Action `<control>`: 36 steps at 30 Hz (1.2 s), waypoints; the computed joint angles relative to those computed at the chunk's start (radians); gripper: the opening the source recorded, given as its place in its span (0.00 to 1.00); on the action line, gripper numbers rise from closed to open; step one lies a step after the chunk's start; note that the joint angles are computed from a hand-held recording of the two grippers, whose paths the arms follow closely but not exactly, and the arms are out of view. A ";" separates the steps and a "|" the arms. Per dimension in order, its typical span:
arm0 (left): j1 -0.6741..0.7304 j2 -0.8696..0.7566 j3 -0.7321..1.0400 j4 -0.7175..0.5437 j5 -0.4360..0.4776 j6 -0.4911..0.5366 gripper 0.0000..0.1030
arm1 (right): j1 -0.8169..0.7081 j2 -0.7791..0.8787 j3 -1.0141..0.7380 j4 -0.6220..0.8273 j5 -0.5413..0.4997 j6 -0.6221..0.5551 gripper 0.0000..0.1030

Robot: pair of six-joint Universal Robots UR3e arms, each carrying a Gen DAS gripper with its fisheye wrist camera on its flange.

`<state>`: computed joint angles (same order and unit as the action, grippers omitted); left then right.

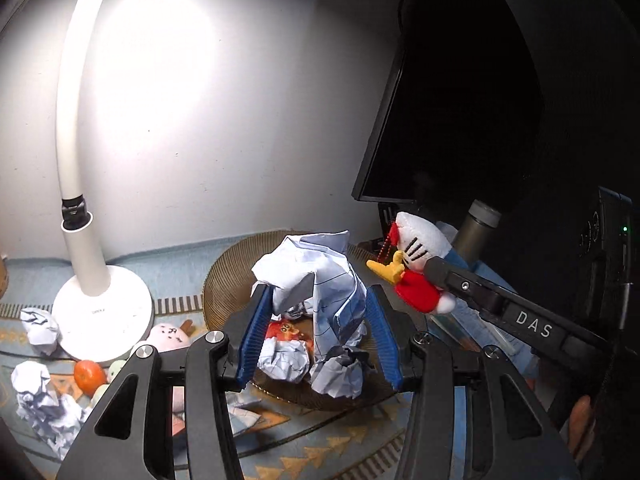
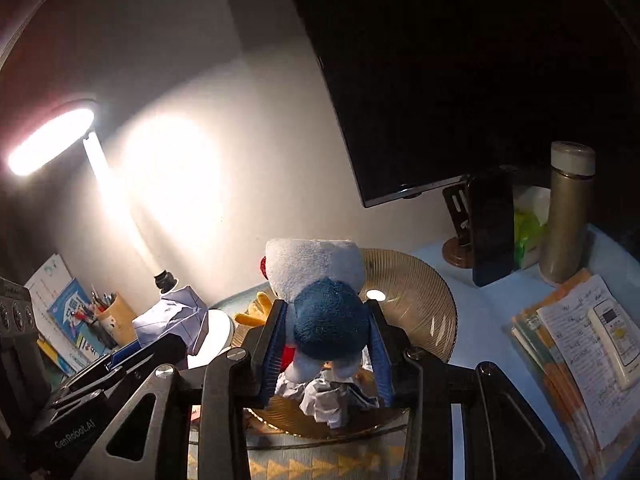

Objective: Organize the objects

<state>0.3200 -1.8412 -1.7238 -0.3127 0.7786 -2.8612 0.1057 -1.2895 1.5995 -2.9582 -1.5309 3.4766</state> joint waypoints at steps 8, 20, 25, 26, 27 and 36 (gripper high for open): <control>-0.005 -0.168 0.110 -0.039 0.021 -0.023 0.96 | -0.068 0.124 -0.067 0.063 0.117 0.027 0.54; 0.553 0.472 -0.512 -0.185 -0.247 0.209 0.96 | 0.056 -0.080 0.204 -0.087 0.099 -0.012 0.54; 0.803 0.666 -0.795 0.050 -0.067 0.254 0.96 | 0.180 -0.018 0.223 -0.187 0.013 0.014 0.58; 0.843 0.664 -0.820 0.037 -0.065 0.297 0.96 | 0.192 0.006 0.225 -0.205 0.019 0.020 0.58; 0.869 0.648 -0.838 0.036 -0.062 0.328 0.96 | 0.205 0.033 0.224 -0.223 0.027 0.029 0.58; 0.893 0.456 -0.865 0.134 -0.059 0.342 0.96 | 0.290 0.217 0.148 -0.270 -0.019 -0.050 0.60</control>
